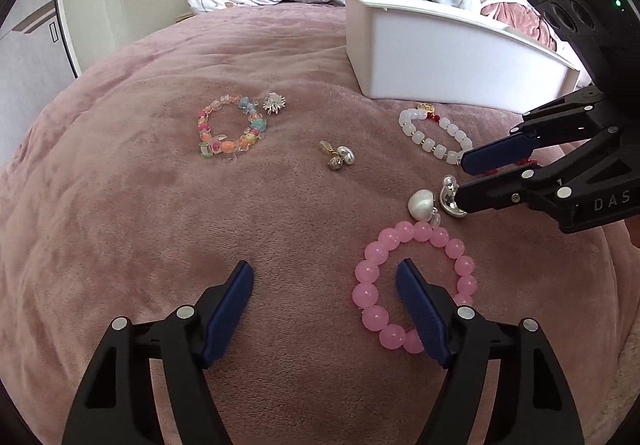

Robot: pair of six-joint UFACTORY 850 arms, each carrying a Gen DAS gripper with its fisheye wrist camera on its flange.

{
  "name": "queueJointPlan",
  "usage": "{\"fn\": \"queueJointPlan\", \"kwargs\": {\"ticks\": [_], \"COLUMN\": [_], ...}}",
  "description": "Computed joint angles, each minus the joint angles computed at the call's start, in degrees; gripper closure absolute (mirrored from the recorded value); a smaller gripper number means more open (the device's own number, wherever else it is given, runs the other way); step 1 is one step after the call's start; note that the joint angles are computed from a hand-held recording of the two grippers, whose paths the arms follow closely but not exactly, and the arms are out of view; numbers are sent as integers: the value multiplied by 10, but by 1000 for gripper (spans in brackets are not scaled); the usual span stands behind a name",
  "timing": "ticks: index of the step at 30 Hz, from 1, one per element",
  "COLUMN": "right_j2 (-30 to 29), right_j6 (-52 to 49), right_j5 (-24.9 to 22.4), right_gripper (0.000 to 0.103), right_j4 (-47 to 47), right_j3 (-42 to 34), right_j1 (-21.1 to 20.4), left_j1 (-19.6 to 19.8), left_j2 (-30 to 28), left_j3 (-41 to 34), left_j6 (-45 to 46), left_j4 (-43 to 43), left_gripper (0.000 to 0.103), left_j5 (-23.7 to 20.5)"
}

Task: Organize jewelry
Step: 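Grasp the pink bead bracelet with the left tool while the right tool grasps a silver heart pendant, then carry both items into the white box and open both tools to release them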

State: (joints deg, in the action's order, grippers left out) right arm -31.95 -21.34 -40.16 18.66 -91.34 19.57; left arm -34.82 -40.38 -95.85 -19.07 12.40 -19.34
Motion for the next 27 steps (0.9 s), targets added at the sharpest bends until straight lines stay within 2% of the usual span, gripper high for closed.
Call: {"fn": "queueJointPlan", "kwargs": {"ticks": [2,4,6,11,13,17,22,27], "right_j2": [-7,-11,-9,3,13,38,65,86], "right_j6": [-1,-2,-14,-25,-26,-35,-38,-50], "right_j5": [-5,-5,-1,7,13,39,69,106], "right_gripper": [71,74,83,84,85,85,85,85], "right_j4": [0,0,12,51,56,76,100,154], "right_j3": [-4,-4,1,16,23,38,49,46], "right_j1": [2,3,3,-3,-5,-9,-19,-37], "left_j1": [3,3,4,8,10,11,7,8], "left_j2": [2,5,9,19,20,28,42,47], "left_j3": [5,11,17,32,31,30,20,-25], "left_j6": [23,22,41,125,162,214,246,294], "left_j4": [-27,-28,-46,-129,-169,-221,-227,-261], "left_gripper": [40,44,51,80,86,87,86,86], "left_j5": [8,15,23,39,40,45,47,24]}}
